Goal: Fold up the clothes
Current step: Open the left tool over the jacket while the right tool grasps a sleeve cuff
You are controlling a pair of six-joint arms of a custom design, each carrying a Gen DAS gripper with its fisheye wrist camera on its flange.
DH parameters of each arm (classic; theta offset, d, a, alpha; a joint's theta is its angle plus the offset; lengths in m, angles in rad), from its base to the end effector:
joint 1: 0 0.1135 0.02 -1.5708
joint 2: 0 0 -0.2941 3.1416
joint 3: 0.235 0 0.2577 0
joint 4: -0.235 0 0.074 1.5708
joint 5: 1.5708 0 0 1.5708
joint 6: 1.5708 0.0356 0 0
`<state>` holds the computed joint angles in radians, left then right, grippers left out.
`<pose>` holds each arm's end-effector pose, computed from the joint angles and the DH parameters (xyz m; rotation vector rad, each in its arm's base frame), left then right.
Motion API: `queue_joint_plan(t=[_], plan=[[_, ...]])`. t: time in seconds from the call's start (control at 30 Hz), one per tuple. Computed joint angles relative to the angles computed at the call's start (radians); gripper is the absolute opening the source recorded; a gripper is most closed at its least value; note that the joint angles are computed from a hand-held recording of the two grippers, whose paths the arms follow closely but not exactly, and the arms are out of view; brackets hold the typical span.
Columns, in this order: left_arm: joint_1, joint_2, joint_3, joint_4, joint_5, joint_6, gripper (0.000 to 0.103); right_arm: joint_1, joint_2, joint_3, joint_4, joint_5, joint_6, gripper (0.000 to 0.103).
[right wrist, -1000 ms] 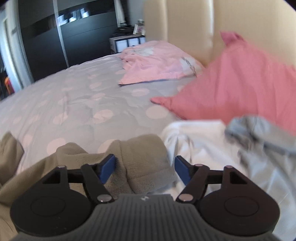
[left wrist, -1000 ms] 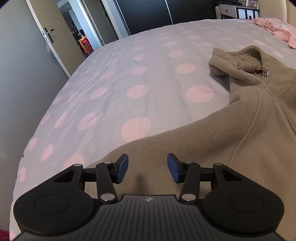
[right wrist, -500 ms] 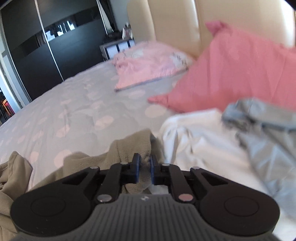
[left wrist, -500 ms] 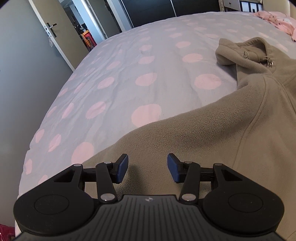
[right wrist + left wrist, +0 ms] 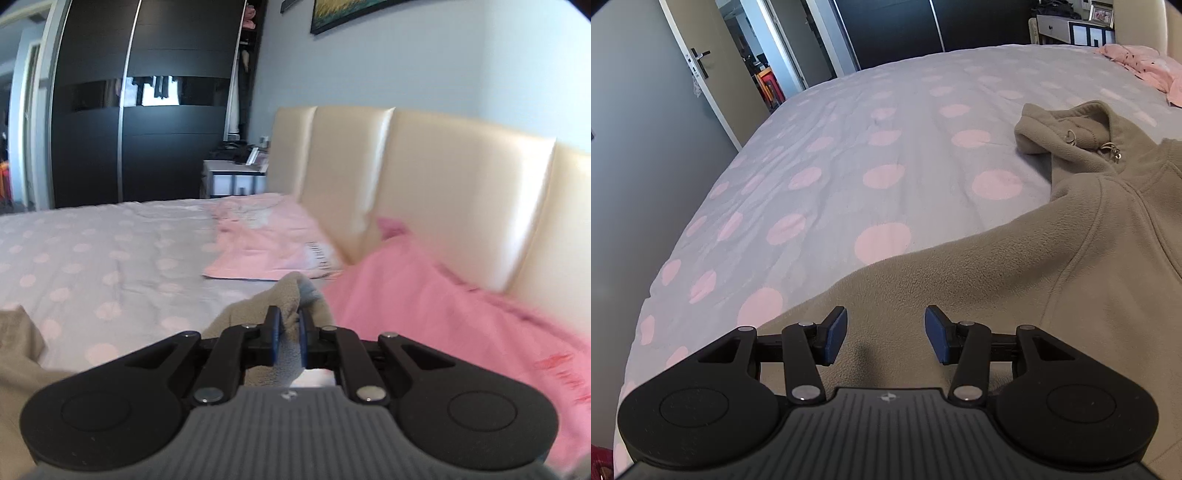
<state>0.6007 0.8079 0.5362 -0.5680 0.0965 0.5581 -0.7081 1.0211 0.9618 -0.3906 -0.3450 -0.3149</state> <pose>0.1235 0.0805 0.2352 -0.0069 2.4481 0.4140 0.1726 -0.1319 0.3626 0.1757 1.9981 -0.3096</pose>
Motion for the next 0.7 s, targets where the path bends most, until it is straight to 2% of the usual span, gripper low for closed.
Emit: queue_joint_plan(t=[0.17,0.33,0.4,0.5,0.6,0.7], plan=[[0.087,-0.018,0.012,-0.033,0.055,0.063,0.045,-0.381,-0.006,-0.037,-0.131,-0.246,-0.224,0.011],[0.209,-0.004,0.031,-0.046,0.107,0.127,0.045,-0.612,0.068,-0.181,-0.137,-0.301,-0.439,0.011],[0.27,0.008,0.044,-0.058,0.139,0.161,0.045,-0.622,0.093,-0.245,-0.076,-0.277,-0.463,0.01],[0.342,0.007,0.059,-0.087,0.178,0.215,0.045,-0.601,0.113,-0.285,-0.025,-0.253,-0.42,0.011],[0.425,-0.005,0.079,-0.149,0.246,0.288,0.045,-0.575,0.095,-0.249,-0.067,-0.23,-0.387,0.021],[0.528,-0.009,0.106,-0.256,0.342,0.401,0.045,-0.568,0.056,-0.195,-0.174,-0.249,-0.429,0.033]])
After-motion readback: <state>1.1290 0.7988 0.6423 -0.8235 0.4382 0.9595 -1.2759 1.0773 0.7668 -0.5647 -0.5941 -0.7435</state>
